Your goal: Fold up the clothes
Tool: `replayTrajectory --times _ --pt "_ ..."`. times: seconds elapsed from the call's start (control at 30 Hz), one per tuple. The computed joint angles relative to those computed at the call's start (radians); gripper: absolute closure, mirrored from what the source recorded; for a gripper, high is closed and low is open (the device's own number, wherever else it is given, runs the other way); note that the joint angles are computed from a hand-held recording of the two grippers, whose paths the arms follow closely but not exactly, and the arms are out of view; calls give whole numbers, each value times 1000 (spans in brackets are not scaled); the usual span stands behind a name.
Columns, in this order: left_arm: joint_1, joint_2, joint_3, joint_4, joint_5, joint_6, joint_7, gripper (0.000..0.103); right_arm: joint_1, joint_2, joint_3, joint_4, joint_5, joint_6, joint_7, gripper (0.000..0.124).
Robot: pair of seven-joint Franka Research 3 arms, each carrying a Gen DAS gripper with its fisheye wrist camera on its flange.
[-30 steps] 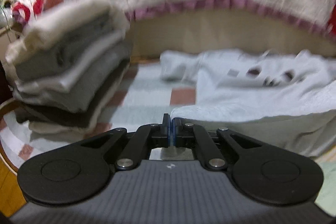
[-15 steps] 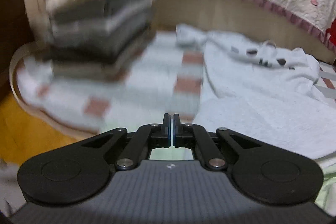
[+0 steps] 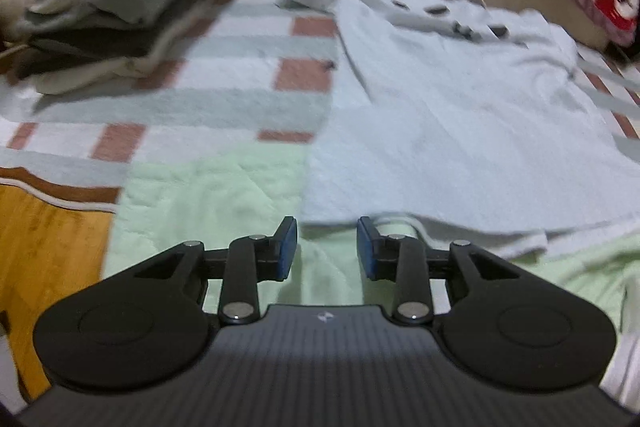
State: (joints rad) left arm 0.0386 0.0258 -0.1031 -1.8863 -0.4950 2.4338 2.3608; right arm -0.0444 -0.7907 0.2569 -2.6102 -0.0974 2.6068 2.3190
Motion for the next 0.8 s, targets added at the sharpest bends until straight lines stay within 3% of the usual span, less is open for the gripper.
replayTrajectory --times 0.1,0.27,0.4,0.57,0.63,0.67,0.7,0.8 --pt "-12 -7 -7 -28 23 61 5 70 -11 -10 8 -13 4 -1 31 116" --pt "-3 52 -13 34 -10 65 -26 71 -10 -19 6 -22 4 -3 44 116" --pt "7 71 -34 42 -40 129 21 89 2 -13 -4 -21 7 3 33 114" --pt "6 60 -67 13 -175 274 141 89 20 14 -18 -6 26 -20 12 110" --pt "3 63 -69 12 -208 304 141 89 21 20 -17 -7 32 -23 21 96" --pt "5 66 -70 18 -224 300 146 90 22 21 -16 -11 36 -20 28 82" --pt "9 67 -72 23 -250 297 165 101 22 20 -11 -19 39 -13 40 78" --pt "13 54 -75 20 -347 325 229 102 29 27 -8 -46 57 12 74 78"
